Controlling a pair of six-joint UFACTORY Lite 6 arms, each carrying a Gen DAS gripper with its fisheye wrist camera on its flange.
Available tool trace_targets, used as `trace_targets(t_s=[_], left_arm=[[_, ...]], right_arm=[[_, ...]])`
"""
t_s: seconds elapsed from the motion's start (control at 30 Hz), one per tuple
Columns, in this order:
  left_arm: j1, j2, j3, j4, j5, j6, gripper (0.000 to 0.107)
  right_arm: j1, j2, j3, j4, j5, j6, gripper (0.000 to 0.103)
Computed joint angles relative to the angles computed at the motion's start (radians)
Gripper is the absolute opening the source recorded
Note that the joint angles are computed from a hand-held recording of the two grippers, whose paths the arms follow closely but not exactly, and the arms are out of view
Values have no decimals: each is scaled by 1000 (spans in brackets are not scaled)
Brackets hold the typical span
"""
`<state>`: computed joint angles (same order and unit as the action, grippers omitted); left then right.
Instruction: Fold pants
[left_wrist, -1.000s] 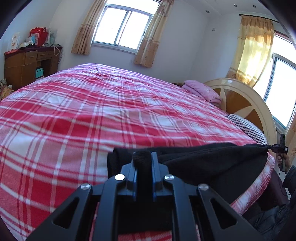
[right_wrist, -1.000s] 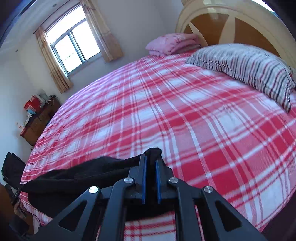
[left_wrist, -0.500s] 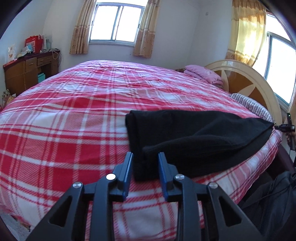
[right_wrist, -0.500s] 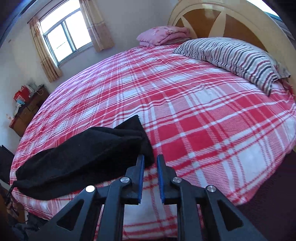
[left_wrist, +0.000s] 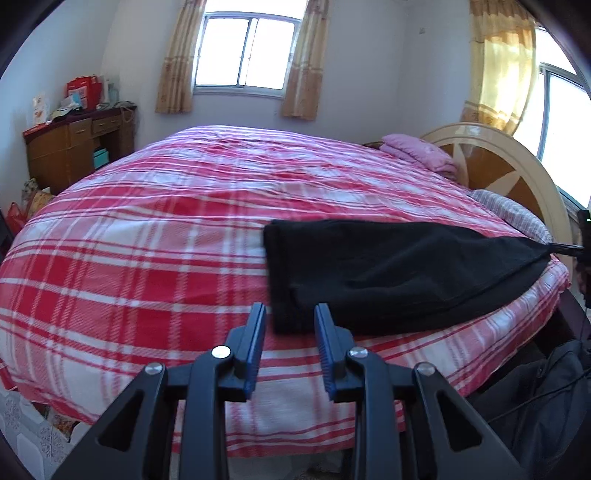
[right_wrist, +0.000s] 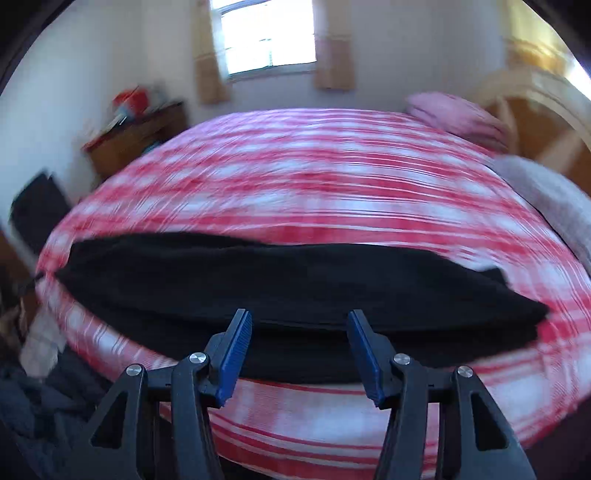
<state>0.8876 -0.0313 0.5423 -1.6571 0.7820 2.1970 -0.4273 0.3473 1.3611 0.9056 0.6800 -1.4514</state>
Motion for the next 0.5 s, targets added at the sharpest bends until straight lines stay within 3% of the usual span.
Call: trace_targets(t_s=[0.23, 0.33, 0.47, 0.5], left_arm=[[-167, 117, 77, -72, -70, -73, 29], [-183, 130, 97, -59, -80, -103, 28], [-205, 118, 99, -45, -118, -123, 12], [-206, 117, 99, -34, -129, -135, 11]], right_arm=[[377, -65, -279, 105, -364, -237, 56], [418, -48, -288, 179, -374, -322, 56], [471, -1, -272, 208, -447, -379, 56], [489, 10, -268, 223, -474, -402, 56]])
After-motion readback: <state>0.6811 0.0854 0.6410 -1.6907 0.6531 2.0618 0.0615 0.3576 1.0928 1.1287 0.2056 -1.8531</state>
